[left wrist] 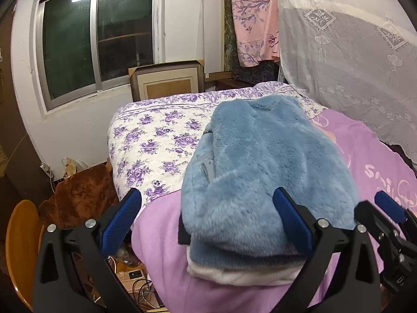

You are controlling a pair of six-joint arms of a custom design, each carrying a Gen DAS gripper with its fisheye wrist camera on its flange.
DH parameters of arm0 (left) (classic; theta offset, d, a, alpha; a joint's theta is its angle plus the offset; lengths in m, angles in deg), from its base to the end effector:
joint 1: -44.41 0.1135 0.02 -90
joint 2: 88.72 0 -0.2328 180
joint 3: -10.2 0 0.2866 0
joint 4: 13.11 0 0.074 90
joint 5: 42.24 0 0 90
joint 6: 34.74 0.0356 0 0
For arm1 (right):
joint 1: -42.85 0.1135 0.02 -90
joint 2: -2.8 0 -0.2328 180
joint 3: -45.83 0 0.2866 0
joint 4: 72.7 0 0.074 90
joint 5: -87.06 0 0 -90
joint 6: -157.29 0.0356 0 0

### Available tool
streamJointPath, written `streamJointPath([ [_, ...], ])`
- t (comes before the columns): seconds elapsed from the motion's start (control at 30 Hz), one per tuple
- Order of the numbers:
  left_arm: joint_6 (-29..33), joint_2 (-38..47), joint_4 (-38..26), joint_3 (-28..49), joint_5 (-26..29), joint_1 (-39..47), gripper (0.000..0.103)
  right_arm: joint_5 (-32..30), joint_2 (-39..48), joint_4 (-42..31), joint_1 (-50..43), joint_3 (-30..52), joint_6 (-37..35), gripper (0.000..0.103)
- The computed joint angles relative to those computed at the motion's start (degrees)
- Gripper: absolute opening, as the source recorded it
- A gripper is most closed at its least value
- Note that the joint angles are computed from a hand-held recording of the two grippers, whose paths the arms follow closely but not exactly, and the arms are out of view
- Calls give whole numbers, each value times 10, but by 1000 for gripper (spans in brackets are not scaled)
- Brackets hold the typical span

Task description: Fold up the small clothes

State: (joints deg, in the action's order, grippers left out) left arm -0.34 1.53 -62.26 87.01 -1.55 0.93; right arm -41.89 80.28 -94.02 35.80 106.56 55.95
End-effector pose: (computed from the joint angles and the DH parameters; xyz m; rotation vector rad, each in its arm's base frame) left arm 0.2686 -0.2175 0.1934 -0.4739 2.1470 0.2454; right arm 0.3243 -0.0176 0.1955 -0.4380 2.0758 0.5672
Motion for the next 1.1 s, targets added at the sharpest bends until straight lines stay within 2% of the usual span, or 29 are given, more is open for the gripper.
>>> streamJointPath([
  [0.37, -117, 47, -147, 77, -56, -61, 98, -58, -45, -32, -58, -31, -31, 79],
  [0.63, -190, 79, -236, 130, -63, -94, 98, -106, -70, -79, -92, -33, -69, 80],
  [0.9, -333, 137, -401, 211, -83, -147, 98, -137, -84, -147, -119, -25, -111, 84],
  [1.1, -382, 156, -462, 240, -69, -174, 98, -155, -119, -169, -143, -34, -126, 88],
])
